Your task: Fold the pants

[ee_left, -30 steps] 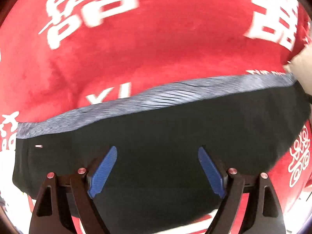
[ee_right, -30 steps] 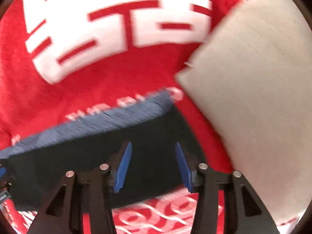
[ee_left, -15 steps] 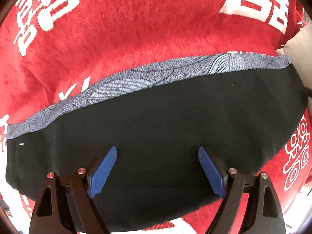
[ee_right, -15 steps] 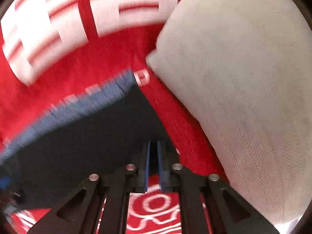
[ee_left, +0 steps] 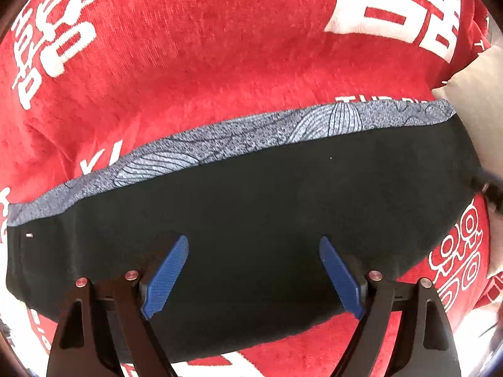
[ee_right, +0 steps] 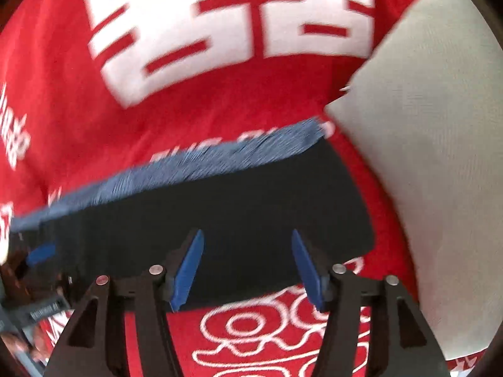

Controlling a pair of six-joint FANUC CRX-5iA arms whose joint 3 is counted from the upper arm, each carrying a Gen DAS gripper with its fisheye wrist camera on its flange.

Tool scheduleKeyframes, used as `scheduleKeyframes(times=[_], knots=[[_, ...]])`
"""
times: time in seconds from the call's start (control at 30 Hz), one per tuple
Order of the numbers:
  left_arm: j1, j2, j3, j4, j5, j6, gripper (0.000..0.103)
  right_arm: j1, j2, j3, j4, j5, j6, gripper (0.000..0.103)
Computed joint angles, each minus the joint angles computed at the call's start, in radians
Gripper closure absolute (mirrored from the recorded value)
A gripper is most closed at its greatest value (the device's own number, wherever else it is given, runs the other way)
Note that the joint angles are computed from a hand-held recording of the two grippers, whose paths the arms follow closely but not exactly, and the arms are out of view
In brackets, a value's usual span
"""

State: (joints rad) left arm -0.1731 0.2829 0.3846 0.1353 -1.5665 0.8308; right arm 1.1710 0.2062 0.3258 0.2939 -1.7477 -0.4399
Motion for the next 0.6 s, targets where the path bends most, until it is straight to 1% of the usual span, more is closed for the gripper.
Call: scheduleKeyframes(times=[0.07, 0.13, 0.17, 0.2, 0.23, 0.33, 0.47, 0.53, 0.6], knots=[[-0.008, -0.002, -0.008, -0.024, -0.011, -0.007, 0.016, -0.009, -0.006, -0.029, -0.036, 0.079, -0.009, 0.039], [-0.008, -0.015, -0.034, -0.036, -0.005, -0.014, 0.016, -0.011, -0.018, -0.062, -0.067, 0.124, -0.033, 0.037], [-0.007, -0.021, -0.044, -0.037, 0.008, -0.011, 0.009, -0.001, -0.018, -0.073, -0.044, 0.126, -0.047, 0.033], [-0.010, -0.028, -0.051, -0.049, 0.025, -0.004, 0.005, 0.002, -0.025, -0.085, -0.031, 0.141, -0.059, 0.029], [-0.010, -0.027, -0.051, -0.053, 0.027, 0.001, 0.002, 0.003, -0.035, -0.101, -0.026, 0.160, -0.073, 0.028], [-0.004, -0.011, -0.036, -0.048, -0.002, 0.023, 0.002, 0.007, -0.054, -0.122, -0.018, 0.180, -0.098, 0.028], [-0.007, -0.022, -0.047, -0.056, 0.010, 0.016, 0.001, 0.012, -0.048, -0.115, -0.019, 0.171, -0.086, 0.028], [-0.006, -0.020, -0.041, -0.057, 0.003, 0.016, 0.001, 0.014, -0.045, -0.105, -0.018, 0.164, -0.093, 0.027], [-0.005, -0.016, -0.035, -0.055, -0.003, 0.017, 0.001, 0.013, -0.064, -0.125, -0.004, 0.183, -0.119, 0.027]])
